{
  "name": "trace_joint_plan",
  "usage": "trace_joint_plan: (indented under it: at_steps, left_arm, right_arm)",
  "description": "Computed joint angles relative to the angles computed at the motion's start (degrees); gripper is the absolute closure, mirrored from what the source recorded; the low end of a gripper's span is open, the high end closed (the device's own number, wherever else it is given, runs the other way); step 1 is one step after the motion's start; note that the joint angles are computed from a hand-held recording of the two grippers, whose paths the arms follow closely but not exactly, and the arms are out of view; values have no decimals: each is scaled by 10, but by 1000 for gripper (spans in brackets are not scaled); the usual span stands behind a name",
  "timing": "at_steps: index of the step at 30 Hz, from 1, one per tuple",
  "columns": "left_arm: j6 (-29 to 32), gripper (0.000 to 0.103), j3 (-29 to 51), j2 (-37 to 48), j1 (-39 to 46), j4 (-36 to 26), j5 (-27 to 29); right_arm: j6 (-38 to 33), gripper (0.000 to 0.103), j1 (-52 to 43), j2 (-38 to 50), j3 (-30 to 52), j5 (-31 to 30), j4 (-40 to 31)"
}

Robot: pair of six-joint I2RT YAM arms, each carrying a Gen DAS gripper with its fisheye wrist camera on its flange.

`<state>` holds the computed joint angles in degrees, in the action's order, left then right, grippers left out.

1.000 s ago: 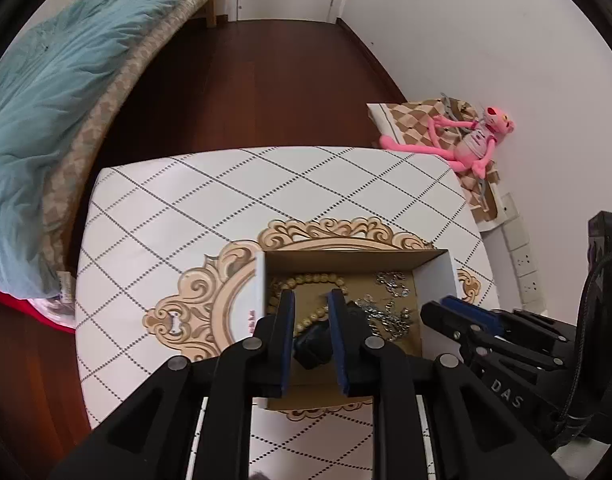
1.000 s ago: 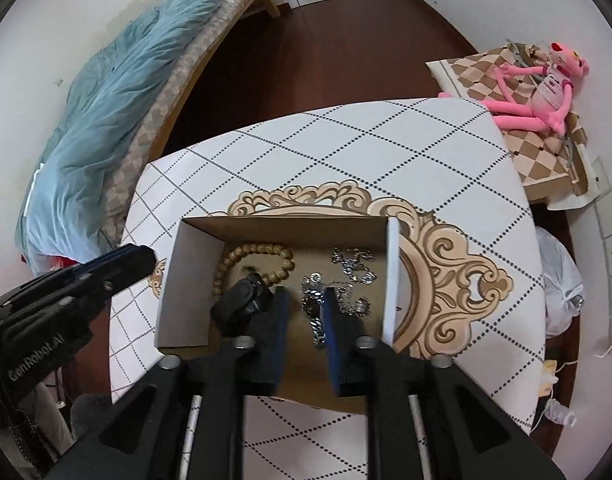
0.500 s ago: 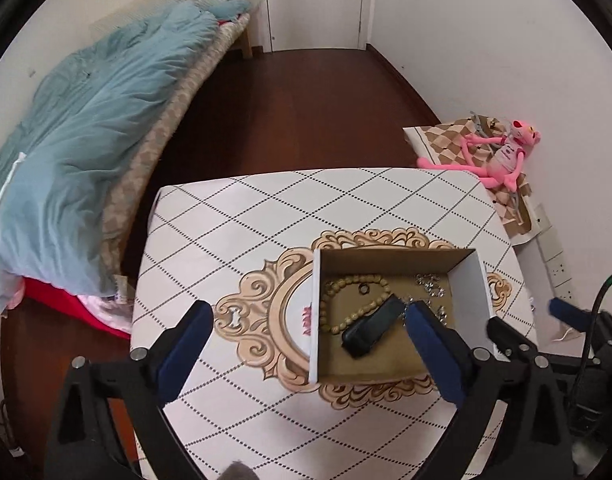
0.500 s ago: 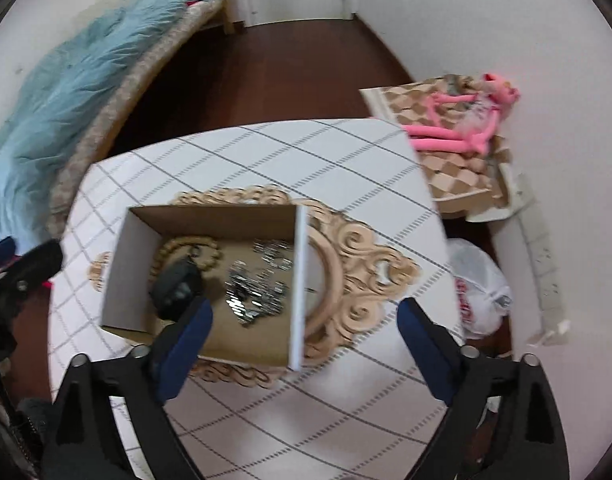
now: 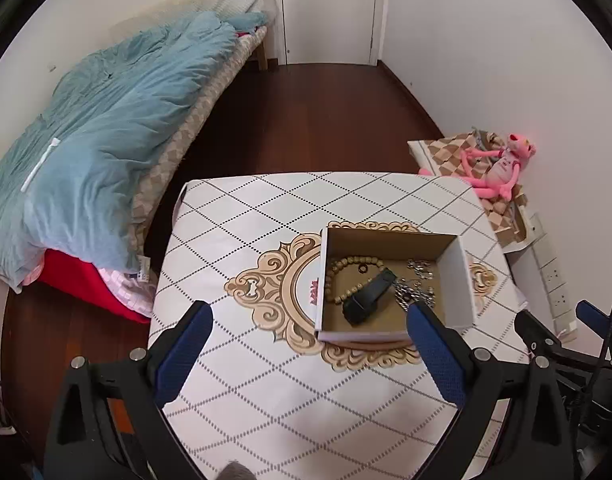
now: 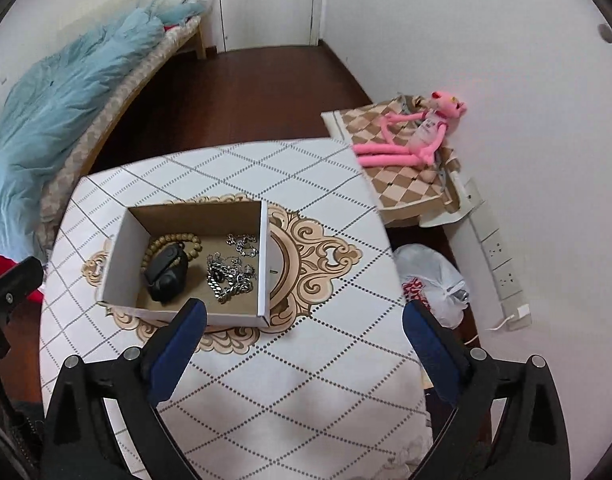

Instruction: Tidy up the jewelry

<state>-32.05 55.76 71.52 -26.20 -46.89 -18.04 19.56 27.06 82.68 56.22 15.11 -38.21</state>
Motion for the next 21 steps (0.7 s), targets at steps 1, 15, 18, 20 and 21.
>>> trace_joint_plan:
  at_steps: [1,15,18,20,21]
  left_arm:
    - [-6,4,3,-10,-7,-13,-4]
    - [-217,4,157,-111,-232,-319,-181]
    - [-250,4,190,-110,-266,-365,-196]
    - [-277,4,214,-105,-289,-399,-205]
    - [-286,4,223,-104,-297,-409,-207]
  right_arm:
    - [6,3,6,-24,-2,5,-15]
    - [99,3,148,-239,104,122,-258]
    - [125,3,178,-249,141,140,-305]
    - [144,3,204,-250,166,159,-336]
    - [148,2,210,-251,175,165,-347]
